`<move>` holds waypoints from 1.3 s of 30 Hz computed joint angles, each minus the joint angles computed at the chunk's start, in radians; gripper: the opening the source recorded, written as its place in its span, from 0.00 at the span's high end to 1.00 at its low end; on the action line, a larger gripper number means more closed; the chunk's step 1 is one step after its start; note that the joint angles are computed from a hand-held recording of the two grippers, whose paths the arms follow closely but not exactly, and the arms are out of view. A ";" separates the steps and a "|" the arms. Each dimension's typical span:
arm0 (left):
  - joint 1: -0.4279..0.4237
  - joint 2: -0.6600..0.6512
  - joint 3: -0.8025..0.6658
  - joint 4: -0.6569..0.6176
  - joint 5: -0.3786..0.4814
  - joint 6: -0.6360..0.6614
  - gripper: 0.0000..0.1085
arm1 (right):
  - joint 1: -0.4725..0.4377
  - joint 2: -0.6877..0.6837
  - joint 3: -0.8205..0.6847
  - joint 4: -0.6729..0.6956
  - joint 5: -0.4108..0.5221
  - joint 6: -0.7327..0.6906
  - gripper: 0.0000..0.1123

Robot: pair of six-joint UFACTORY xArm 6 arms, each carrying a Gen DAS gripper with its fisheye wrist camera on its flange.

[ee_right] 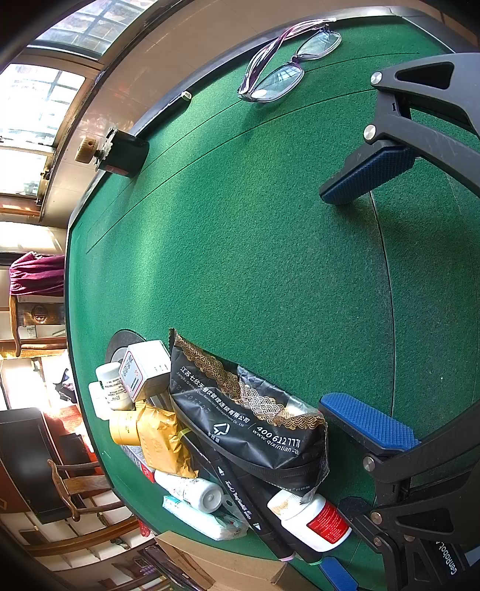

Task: Organize objects
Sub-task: 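Grasp the black snack bag with the right gripper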

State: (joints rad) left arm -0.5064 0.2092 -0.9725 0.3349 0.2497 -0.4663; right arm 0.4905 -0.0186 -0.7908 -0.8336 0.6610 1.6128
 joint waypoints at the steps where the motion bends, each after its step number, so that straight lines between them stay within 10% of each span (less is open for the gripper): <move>1: 0.000 0.000 -0.001 0.000 0.000 0.000 0.05 | 0.000 0.000 0.000 0.000 0.000 0.000 0.08; 22: -0.006 -0.064 0.082 -0.075 -0.025 0.067 0.05 | -0.007 -0.002 0.005 -0.003 -0.016 -0.016 0.08; 28: 0.035 -0.193 0.236 -0.010 -0.125 0.043 0.05 | -0.063 -0.079 0.099 0.045 -0.157 -0.216 0.09; 36: 0.042 -0.225 0.299 -0.092 -0.201 0.141 0.05 | -0.086 -0.264 0.171 -0.232 -0.271 0.031 0.11; 39: 0.058 -0.215 0.284 0.020 -0.196 0.039 0.05 | -0.080 -0.194 0.103 -0.091 -0.268 -0.117 0.17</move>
State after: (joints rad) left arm -0.4480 -0.0061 -0.6883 0.3548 0.0540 -0.4274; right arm 0.4102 -0.2125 -0.6879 -0.9248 0.3928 1.4960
